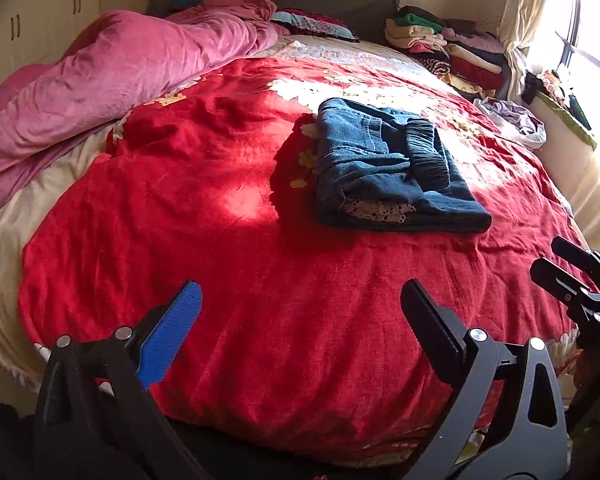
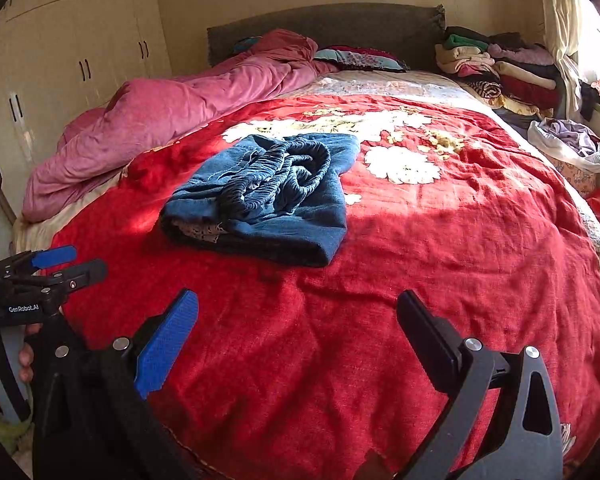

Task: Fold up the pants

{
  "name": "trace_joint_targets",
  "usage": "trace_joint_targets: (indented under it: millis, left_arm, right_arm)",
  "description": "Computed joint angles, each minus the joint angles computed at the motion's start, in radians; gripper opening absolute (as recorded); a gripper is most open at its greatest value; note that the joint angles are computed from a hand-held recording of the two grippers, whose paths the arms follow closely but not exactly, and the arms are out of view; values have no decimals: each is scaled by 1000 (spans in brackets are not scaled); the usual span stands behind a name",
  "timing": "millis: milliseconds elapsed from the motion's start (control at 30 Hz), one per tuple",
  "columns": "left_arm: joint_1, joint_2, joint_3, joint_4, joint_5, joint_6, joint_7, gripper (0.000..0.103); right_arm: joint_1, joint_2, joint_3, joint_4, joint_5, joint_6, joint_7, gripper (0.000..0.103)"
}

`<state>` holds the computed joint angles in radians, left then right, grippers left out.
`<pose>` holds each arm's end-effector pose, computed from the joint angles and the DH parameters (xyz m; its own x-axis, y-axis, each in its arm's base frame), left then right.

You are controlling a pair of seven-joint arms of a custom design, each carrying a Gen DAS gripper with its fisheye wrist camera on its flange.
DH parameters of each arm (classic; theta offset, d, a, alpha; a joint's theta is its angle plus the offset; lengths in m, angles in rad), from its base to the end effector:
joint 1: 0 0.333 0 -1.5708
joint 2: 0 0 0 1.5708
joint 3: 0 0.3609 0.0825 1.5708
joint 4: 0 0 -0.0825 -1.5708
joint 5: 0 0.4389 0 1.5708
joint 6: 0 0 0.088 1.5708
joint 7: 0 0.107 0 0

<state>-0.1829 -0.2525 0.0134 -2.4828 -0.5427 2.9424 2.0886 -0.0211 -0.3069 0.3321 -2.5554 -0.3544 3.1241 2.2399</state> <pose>0.5162 -0.0540 0.4683 -0.2243 -0.9704 0.0896 -0.7319 0.1070 -0.6730 0.4661 0.1884 0.4744 0.0860 -0.9869 -0.1363 -0.6606 0.0459 -0.7494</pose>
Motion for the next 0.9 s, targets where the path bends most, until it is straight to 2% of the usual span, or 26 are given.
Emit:
trace_joint_targets:
  millis: [900]
  left_arm:
    - [8, -1, -1, 2, 27, -2, -33, 93]
  right_arm:
    - [-4, -8, 3, 0, -15, -7, 12, 99]
